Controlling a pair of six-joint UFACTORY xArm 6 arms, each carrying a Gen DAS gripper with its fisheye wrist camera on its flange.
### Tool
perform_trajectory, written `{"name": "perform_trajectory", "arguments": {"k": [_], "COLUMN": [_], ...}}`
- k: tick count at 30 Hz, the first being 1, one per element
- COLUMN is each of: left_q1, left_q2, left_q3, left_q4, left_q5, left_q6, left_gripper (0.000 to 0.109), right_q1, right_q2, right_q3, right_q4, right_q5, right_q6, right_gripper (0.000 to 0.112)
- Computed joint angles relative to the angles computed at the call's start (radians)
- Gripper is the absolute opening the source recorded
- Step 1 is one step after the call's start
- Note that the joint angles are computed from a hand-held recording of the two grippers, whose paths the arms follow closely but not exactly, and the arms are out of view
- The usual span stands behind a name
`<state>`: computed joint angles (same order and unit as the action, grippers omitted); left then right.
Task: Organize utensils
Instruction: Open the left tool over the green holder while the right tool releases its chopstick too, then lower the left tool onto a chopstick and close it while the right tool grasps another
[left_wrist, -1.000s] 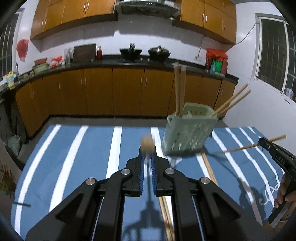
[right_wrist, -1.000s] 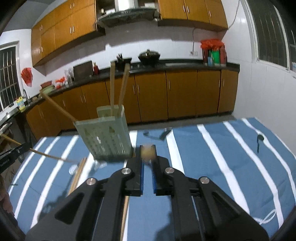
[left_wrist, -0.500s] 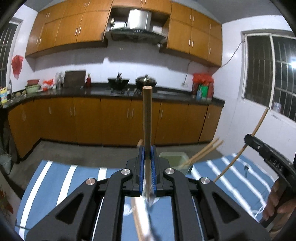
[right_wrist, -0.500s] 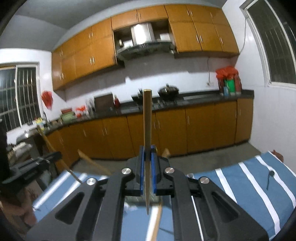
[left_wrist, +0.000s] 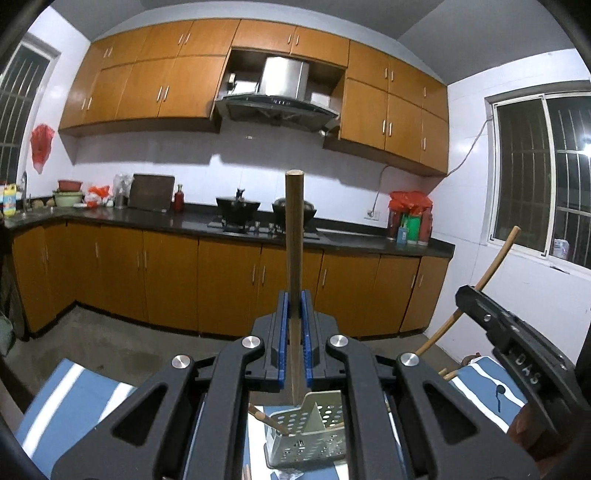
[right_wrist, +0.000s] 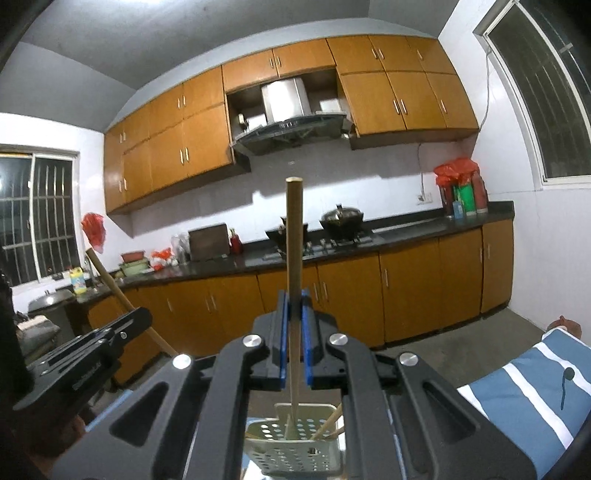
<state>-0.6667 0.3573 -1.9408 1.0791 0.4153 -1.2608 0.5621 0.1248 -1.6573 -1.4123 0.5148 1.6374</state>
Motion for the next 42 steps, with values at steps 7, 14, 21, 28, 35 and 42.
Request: {"name": "perform_trajectory", "arguments": {"k": [7, 14, 21, 28, 35, 42], "left_q1": [0.016, 0.024, 0.024, 0.000, -0.045, -0.051], "left_q2": [0.012, -0.032, -0.113, -0.313, -0.443, -0.433], "left_q3": [0.051, 0.108, 0.173, 0.397, 0.673, 0.798], "left_q4": [-0.133, -0.166, -0.103, 0.070, -0.027, -0.253], "left_q5": [-0.039, -0.067, -0.080, 0.012, 0.216, 0.223], "left_q6": [0.080, 0.096, 0.030, -0.117, -0.041, 0.051], "left_gripper": [0.008, 0.035, 0.041, 0.060, 0.068, 0.068], "right_q1": [-0.018, 0.004, 0.043, 0.076, 0.073, 0.071], "right_q2": [0.063, 0.055, -0.071, -0.266, -0.309, -0.232], "right_q3": [-0.005, 0.010, 0.120, 0.366, 0.595, 0.672], "right_q4": [0.107, 0.111, -0.001, 0.041, 0.392, 0.690], "right_q5": [-0.017, 0.005, 0.067, 0.121, 0.126, 0.012], "right_q6": [-0.097, -0.106, -0.022, 0.007, -0.140, -0.272], "right_gripper": [0.009, 0.025, 0.047, 0.056, 0.058, 0.035]}}
